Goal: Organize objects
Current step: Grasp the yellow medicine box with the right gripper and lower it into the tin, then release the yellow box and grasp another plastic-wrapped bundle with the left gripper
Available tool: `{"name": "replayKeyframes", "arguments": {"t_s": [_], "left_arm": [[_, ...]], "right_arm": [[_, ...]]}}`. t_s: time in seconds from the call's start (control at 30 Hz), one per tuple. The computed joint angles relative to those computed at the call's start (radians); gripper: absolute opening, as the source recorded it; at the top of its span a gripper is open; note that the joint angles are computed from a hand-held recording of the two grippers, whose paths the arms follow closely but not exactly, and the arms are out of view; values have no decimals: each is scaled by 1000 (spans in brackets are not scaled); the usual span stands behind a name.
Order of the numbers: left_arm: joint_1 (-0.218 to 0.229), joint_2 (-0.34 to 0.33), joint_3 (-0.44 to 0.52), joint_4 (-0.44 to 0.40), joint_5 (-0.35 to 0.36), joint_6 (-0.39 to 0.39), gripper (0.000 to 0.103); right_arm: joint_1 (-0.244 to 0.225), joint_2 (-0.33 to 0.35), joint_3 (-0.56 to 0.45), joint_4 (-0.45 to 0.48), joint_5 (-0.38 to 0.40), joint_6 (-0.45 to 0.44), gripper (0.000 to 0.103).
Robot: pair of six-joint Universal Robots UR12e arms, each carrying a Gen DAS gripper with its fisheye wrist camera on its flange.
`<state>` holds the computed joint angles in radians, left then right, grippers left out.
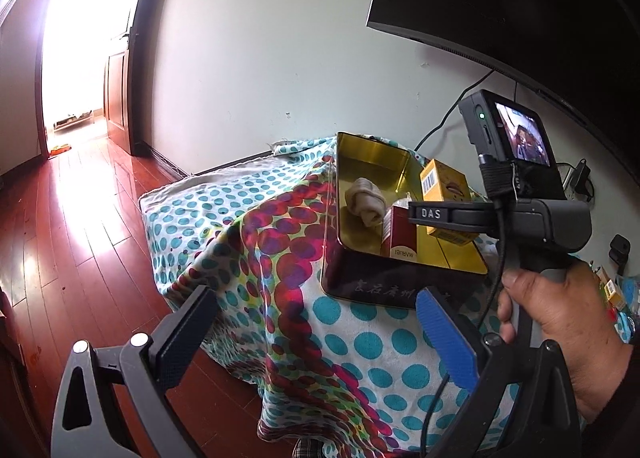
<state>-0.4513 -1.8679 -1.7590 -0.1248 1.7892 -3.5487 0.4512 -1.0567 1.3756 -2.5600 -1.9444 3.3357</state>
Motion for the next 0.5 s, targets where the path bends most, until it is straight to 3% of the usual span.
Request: {"name": "replayKeyframes", "arguments": {"t_s": [0.3, 0.5], "left_arm": [[0, -2, 3, -6, -8, 1, 102], [-3, -9, 9, -4, -8, 18, 102]], "right_arm": [[1, 13, -4, 9, 9, 8, 56], [4, -4, 5, -44, -2, 21, 68]]}}
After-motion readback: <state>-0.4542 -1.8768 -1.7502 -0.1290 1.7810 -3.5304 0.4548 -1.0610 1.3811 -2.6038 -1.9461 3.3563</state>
